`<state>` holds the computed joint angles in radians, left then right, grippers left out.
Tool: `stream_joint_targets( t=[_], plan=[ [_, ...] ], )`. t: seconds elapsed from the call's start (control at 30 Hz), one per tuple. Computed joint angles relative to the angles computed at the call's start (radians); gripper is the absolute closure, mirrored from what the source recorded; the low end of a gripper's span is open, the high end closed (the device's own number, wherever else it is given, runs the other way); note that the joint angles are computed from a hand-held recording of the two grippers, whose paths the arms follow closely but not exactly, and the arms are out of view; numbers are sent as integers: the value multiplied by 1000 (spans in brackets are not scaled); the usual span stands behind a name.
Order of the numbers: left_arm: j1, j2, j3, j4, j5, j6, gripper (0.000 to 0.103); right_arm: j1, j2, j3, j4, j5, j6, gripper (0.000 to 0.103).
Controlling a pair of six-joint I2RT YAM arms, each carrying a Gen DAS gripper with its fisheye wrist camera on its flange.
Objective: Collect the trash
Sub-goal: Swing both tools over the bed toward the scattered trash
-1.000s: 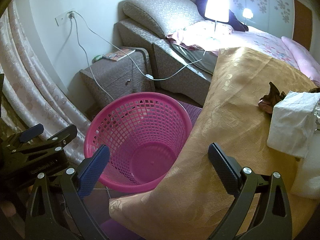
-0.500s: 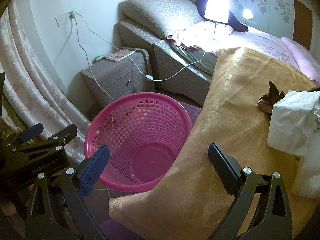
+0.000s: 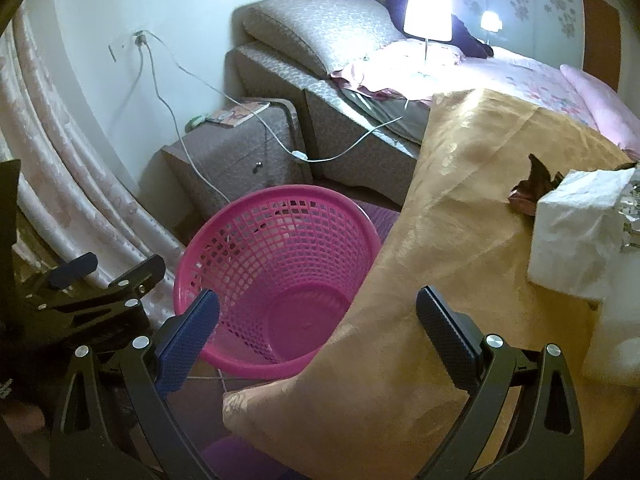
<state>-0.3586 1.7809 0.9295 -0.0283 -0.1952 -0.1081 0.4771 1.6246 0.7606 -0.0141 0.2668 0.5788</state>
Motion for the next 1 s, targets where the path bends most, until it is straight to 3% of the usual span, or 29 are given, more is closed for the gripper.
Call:
stream_joint_targets(
  t=[0.27, 0.63, 1.0],
  plan=[
    [-38, 2, -10, 2, 13, 23, 8, 11, -141, -97, -43, 39, 14, 7],
    [-160, -5, -27, 18, 52, 58, 8, 19, -483, -315, -197, 158, 102, 7],
    [-338, 41, 137, -40, 119, 66, 8, -66, -623, -434, -223, 128, 99, 7]
  ],
)
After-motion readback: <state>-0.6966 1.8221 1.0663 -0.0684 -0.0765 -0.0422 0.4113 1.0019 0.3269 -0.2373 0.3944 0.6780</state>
